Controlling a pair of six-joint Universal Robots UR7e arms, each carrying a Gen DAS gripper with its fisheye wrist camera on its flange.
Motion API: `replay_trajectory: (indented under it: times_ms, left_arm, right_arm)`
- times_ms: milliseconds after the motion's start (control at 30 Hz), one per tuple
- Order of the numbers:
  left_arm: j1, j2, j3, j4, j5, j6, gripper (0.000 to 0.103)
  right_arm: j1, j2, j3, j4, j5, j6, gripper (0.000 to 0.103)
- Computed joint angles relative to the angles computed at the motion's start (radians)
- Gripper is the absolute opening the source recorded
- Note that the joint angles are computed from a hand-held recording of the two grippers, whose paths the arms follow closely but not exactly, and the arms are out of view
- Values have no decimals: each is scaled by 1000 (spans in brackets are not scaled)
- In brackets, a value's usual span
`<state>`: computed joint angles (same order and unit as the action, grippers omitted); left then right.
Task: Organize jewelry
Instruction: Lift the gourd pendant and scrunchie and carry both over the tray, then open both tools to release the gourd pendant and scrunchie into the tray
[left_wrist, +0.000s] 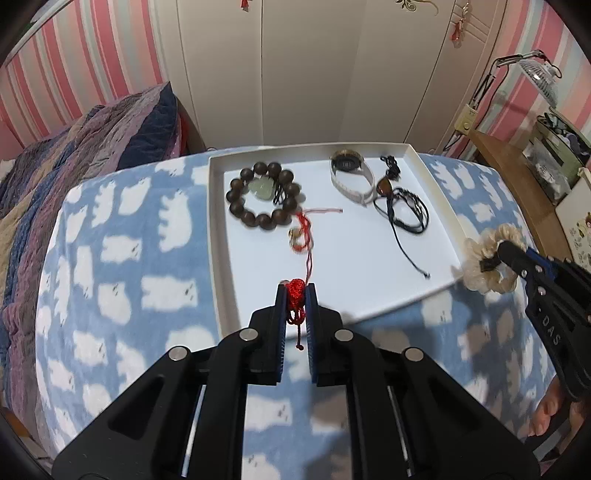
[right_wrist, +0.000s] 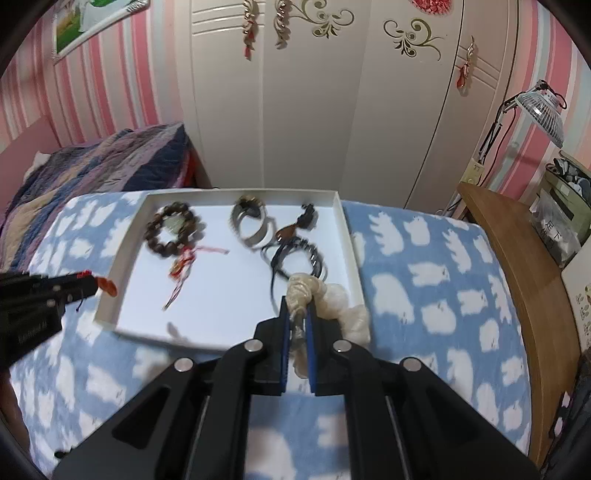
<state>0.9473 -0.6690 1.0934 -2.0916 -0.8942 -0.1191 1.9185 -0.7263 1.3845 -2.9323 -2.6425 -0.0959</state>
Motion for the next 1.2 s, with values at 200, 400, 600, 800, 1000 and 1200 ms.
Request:
replay_trajectory:
  times_ms: [200,400,600,800,1000,1200]
  left_arm:
    - [29,114,-127,33,12,2,7]
    - [51,205,-217,16,49,26,7]
    - [63,244,-234,-42,97,76,7]
    - [73,244,-246,-38,82,66,8]
    - [83,232,-240,8,69,26,8]
    - [87,206,-192,6,70,21,15]
  right_arm:
    - [-56,74,-154,107,-22,8,7]
    - [-110,132,-242,151,10,18,7]
    - [-148,150,-257,210,109,49,7]
    - [-171,152,-243,216,198,69,8]
    - [-176,135,-225,238,248,83,12]
    - [-170,124,-203,207,238,77,39]
